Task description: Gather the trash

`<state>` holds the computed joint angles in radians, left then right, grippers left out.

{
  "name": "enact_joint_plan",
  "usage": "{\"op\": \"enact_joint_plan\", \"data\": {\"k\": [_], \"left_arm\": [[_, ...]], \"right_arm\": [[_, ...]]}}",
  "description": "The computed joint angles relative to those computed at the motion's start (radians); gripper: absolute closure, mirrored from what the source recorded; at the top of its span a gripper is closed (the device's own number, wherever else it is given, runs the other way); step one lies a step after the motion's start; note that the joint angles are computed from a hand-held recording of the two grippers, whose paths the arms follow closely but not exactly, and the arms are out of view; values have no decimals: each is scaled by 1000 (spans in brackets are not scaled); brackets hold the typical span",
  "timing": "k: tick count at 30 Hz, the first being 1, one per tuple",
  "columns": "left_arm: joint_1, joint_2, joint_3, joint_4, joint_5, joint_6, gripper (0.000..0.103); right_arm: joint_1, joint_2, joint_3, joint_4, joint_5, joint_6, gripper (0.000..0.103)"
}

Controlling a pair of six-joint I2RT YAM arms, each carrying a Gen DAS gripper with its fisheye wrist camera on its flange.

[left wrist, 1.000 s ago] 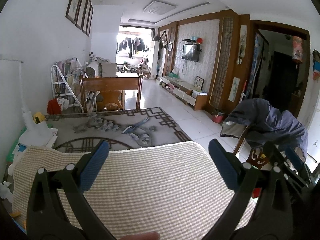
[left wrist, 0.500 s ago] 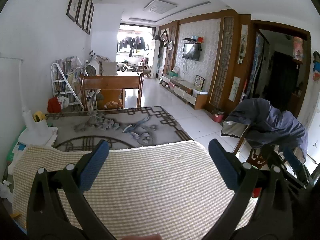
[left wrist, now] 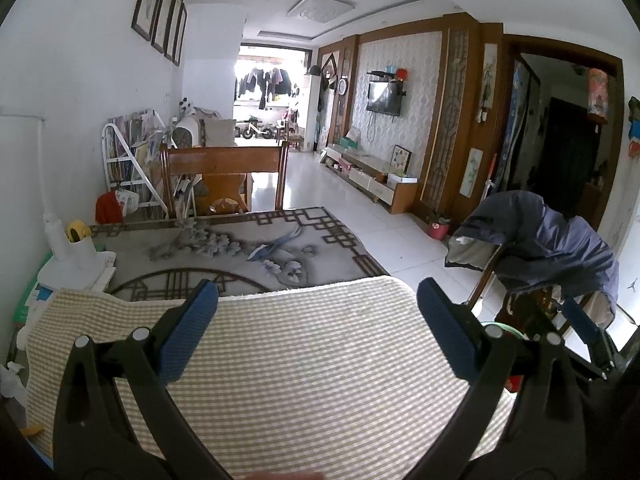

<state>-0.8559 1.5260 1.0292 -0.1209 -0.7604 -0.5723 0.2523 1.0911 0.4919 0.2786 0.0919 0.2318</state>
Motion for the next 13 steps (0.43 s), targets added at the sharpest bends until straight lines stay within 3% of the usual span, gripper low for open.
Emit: {"op": "enact_joint_plan", "data": {"k": [6,13], "left_arm": [[30,21,-4,-10,22,-8,5],[163,140,-75,-59,122,-60,5]], "right_arm": [[-14,114,44,-25,-49,-4,7],[-27,484,195,-88,-104,-39,7]]}}
